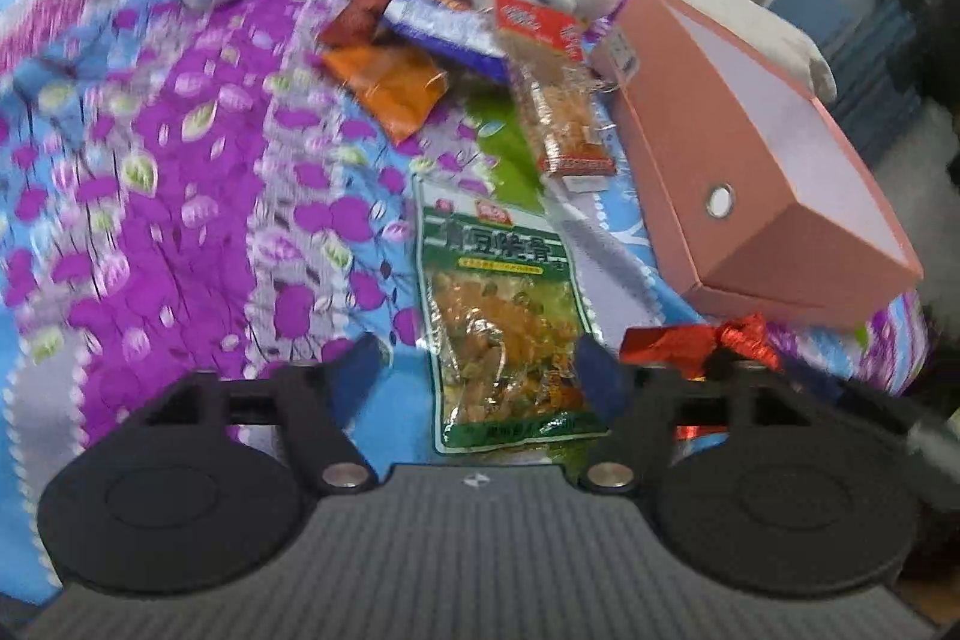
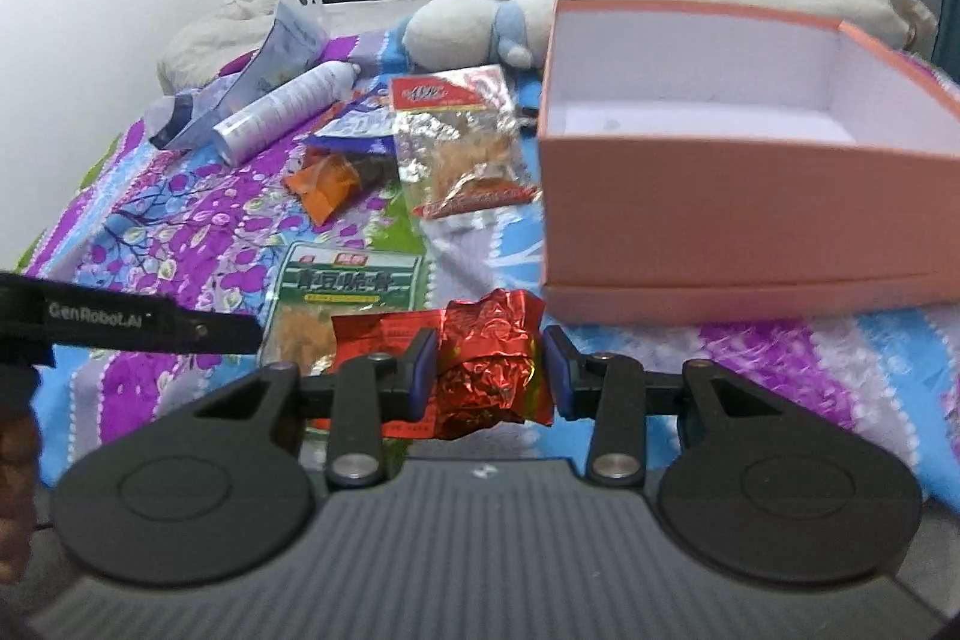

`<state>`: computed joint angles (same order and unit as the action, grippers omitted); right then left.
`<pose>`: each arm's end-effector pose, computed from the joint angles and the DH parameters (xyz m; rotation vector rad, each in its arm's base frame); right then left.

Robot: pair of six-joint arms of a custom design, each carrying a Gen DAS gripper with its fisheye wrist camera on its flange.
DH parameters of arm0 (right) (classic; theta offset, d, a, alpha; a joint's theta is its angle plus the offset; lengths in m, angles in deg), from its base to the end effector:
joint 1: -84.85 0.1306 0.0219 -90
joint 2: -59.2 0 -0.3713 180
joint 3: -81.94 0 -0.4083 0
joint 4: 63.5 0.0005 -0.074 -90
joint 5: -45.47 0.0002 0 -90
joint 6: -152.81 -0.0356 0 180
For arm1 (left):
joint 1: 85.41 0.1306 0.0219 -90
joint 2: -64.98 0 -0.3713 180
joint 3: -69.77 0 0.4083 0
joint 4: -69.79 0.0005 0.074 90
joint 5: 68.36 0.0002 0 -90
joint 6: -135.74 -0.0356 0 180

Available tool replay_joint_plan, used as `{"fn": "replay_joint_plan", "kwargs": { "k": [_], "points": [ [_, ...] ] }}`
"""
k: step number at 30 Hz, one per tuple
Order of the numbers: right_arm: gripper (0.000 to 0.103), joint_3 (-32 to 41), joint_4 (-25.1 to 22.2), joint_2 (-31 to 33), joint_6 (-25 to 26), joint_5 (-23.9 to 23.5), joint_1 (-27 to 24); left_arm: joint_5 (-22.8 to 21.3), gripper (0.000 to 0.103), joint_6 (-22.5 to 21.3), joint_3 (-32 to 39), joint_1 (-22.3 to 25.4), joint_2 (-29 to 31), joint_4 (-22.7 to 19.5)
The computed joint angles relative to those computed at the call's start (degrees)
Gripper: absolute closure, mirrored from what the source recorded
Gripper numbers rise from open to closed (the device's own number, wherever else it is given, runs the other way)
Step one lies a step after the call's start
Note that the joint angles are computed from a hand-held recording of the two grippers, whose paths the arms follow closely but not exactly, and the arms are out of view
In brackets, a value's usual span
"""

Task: Organize snacks
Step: 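Lift the red foil candy with the right gripper while the left gripper lifts the green bag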

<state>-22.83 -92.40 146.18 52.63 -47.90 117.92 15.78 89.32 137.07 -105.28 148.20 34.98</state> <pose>0.4056 0.2660 0.3467 -0.4914 2.2691 0.4565 0.4147 -0.1465 0.3025 -0.5546 2.4213 -0.3578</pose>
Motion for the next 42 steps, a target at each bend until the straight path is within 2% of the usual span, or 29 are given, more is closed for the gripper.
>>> {"fn": "replay_joint_plan", "kwargs": {
  "k": [2,5,8,17,21,27,30,35,42],
  "points": [
    [0.062,0.3,0.1,1.3,1.0,1.4,0.9,4.2,0.020,1.5,-0.6,1.7,0.7,1.1],
    [0.062,0.7,-1.1,3.0,2.6,2.8,1.6,7.5,0.020,3.3,-1.6,3.2,1.4,3.1],
    [0.062,0.7,-2.2,4.3,4.0,3.3,1.9,11.5,0.020,4.6,-3.3,4.4,1.0,7.0],
    [0.062,-0.2,-1.0,4.5,6.9,4.4,2.5,18.7,0.020,7.6,-5.6,5.9,1.2,13.9],
    [0.062,0.2,-1.5,4.6,5.3,2.8,1.8,16.4,0.022,4.6,-4.1,4.4,1.9,12.1],
    [0.062,-0.1,-1.1,4.6,5.9,2.9,1.9,11.2,0.036,1.6,-2.2,2.4,3.6,9.2],
    [0.062,-0.1,-1.0,4.7,6.1,2.8,1.8,8.1,0.037,-0.9,-1.2,1.3,4.7,8.3],
    [0.062,-0.2,-0.9,4.6,6.7,3.2,2.0,4.2,0.040,-3.1,1.0,0.0,6.7,6.0],
    [0.062,-0.1,-1.0,4.6,5.9,2.7,1.9,0.8,0.053,-5.5,2.5,-1.1,7.9,4.0]
  ]
}}
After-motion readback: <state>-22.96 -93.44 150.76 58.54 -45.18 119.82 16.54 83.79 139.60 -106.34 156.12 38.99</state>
